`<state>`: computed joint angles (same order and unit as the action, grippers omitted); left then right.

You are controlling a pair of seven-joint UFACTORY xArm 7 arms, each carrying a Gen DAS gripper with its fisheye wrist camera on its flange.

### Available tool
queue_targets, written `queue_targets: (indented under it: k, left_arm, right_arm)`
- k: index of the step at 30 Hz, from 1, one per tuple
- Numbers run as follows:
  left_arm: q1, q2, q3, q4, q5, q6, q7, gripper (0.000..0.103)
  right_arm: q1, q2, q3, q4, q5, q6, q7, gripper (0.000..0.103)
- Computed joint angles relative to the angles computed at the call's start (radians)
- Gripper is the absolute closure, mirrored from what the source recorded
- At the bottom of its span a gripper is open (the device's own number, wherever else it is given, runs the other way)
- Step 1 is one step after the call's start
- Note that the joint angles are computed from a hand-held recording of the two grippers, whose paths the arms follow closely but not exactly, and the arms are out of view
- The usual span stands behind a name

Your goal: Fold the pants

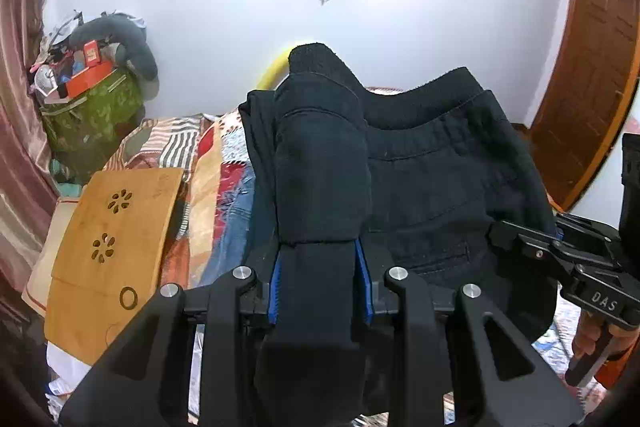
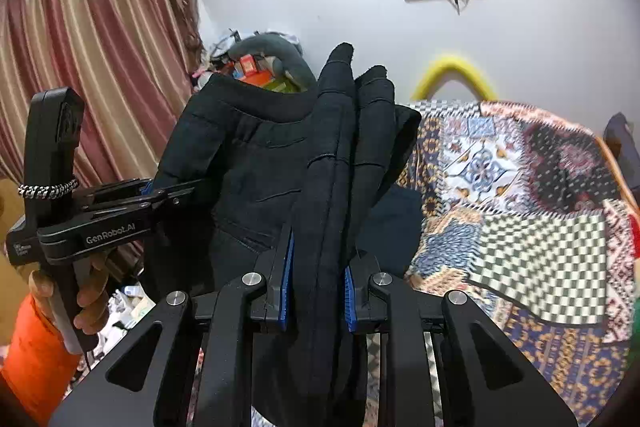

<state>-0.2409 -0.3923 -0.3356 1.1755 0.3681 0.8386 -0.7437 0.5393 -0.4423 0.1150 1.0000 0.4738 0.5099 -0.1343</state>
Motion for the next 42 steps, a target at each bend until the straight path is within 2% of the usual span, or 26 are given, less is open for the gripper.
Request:
queue_targets:
  k: [9,13,15,17,18,19,21,23,25,33,38,42]
  left_arm:
    - [0.024,0.12,0.102,-0.124,-0.045,-0.157,0.045,0.073]
    - [0.029,0.196,0.137,-0.17,-0.07,-0.243,0.062,0.073]
    - [0.025,0.229,0.15,-0.176,-0.09,-0.259,0.074,0.073]
    - [0.023,0.266,0.154,-0.175,-0.081,-0.262,0.068,0.071]
    - [0.023,0.276,0.155,-0.175,-0.066,-0.265,0.057,0.066]
    - [0.025,0.285,0.151,-0.173,-0.026,-0.261,0.027,0.061]
    - [0.021,0.298,0.15,-0.161,0.029,-0.23,-0.001,0.044]
    - [0.013,0.296,0.155,-0.162,0.045,-0.217,-0.007,0.041]
    - [0.006,0.279,0.157,-0.169,0.041,-0.197,-0.011,0.04]
    - [-0.002,0.15,0.132,-0.199,0.005,-0.093,-0.04,0.04]
    - [0.0,0.005,0.088,-0.201,-0.019,-0.034,-0.064,0.04]
    - [0.004,-0.105,0.03,-0.164,-0.014,0.032,-0.075,0.04]
  right_arm:
    - [-0.017,0.236,0.052,0.052,-0.025,-0.064,0.025,0.085]
    - [-0.041,0.313,0.069,0.076,-0.058,-0.061,0.045,0.085]
    - [-0.054,0.349,0.076,0.079,-0.077,-0.06,0.06,0.085]
    - [-0.068,0.376,0.079,0.095,-0.092,-0.039,0.073,0.085]
    - [-0.075,0.389,0.082,0.106,-0.108,-0.025,0.091,0.083]
    - [-0.085,0.403,0.082,0.119,-0.131,0.001,0.115,0.081]
    - [-0.1,0.417,0.081,0.141,-0.148,0.043,0.137,0.075]
    - [-0.111,0.419,0.081,0.157,-0.176,0.095,0.159,0.07]
    - [-0.119,0.405,0.081,0.155,-0.191,0.127,0.161,0.065]
    - [-0.118,0.221,0.076,0.056,-0.203,0.162,0.172,0.063]
    - [-0.1,0.099,0.079,0.043,-0.224,0.174,0.168,0.063]
    - [-0.089,0.004,0.088,0.042,-0.244,0.172,0.173,0.063]
